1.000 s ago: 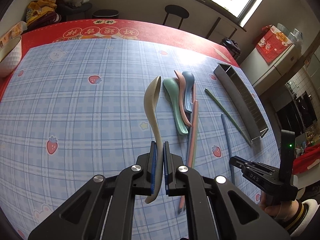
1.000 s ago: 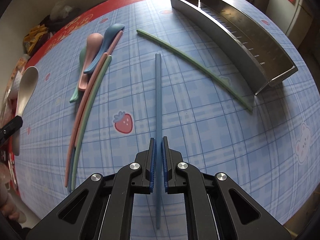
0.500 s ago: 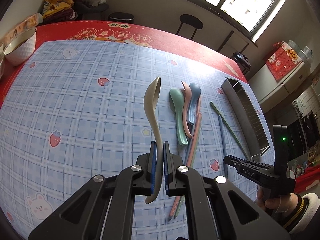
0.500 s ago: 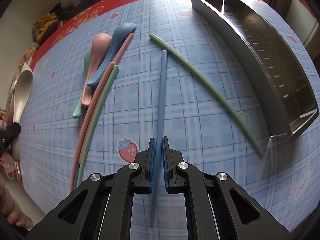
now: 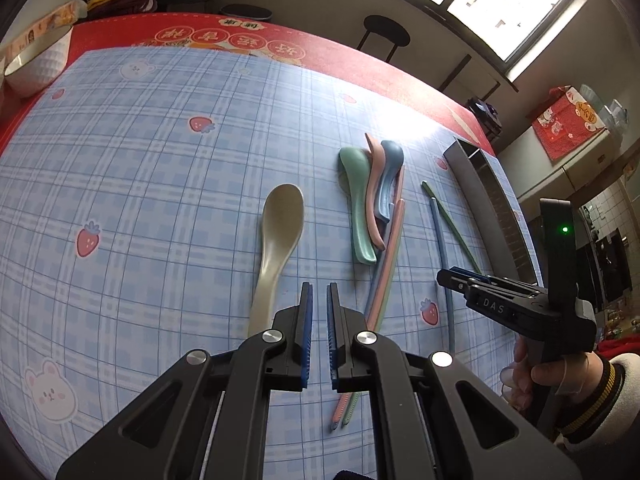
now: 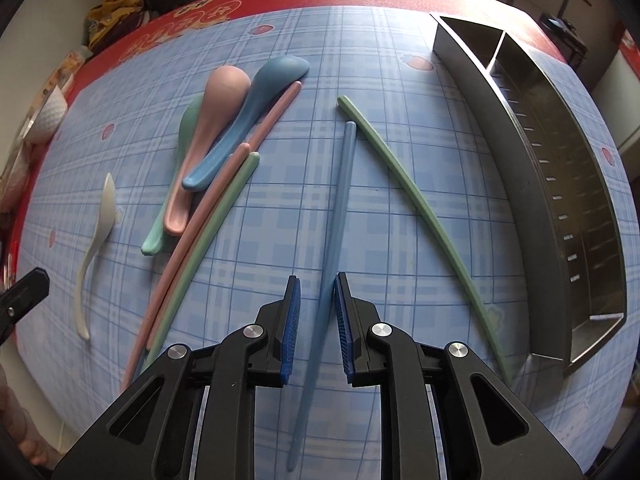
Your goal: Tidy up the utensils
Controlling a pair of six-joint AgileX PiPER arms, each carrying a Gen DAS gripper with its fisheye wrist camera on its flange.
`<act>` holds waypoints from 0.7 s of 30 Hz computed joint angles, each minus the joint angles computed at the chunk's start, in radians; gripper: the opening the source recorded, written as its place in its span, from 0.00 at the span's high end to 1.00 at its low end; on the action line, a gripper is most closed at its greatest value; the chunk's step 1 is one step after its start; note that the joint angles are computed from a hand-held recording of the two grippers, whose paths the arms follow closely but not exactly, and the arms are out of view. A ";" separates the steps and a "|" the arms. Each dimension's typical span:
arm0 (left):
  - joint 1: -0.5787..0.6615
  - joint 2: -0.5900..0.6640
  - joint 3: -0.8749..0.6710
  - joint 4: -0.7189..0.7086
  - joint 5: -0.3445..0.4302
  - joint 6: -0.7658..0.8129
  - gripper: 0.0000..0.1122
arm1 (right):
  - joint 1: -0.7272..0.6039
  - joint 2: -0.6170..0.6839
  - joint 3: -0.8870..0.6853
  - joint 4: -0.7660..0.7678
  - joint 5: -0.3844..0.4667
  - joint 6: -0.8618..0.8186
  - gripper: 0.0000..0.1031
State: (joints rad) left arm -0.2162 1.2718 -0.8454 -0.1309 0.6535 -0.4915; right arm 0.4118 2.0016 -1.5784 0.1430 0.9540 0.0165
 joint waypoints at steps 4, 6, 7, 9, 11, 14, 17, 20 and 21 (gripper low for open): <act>0.110 -0.007 0.042 -0.132 0.001 0.111 0.94 | 0.002 0.016 -0.024 -0.010 0.005 0.001 0.82; 0.154 -0.015 0.058 -0.179 0.010 0.172 0.94 | 0.002 0.025 -0.036 -0.013 0.004 0.005 0.82; 0.174 -0.013 0.062 -0.209 0.020 0.215 0.93 | 0.002 0.022 -0.027 -0.013 -0.005 0.004 0.82; 0.203 -0.008 0.070 -0.274 0.038 0.300 0.88 | 0.000 0.015 -0.010 -0.009 -0.032 0.003 0.82; 0.212 -0.004 0.075 -0.330 0.045 0.383 0.82 | 0.001 0.004 0.016 -0.008 -0.066 -0.006 0.82; 0.179 0.026 0.056 -0.323 0.051 0.419 0.78 | 0.009 -0.012 0.050 -0.025 -0.106 -0.013 0.82; 0.129 0.053 0.026 -0.223 0.047 0.338 0.78 | 0.014 -0.014 0.053 -0.039 -0.113 -0.009 0.82; 0.145 0.063 0.022 -0.262 0.047 0.385 0.75 | 0.017 -0.019 0.063 -0.049 -0.126 -0.014 0.84; 0.147 0.068 0.020 -0.264 0.050 0.395 0.74 | 0.015 -0.023 0.071 -0.043 -0.132 -0.017 0.85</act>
State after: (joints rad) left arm -0.0689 1.3399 -0.8253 -0.3950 0.7037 -0.0965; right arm 0.4266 1.9782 -1.5076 0.1004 0.8217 -0.0001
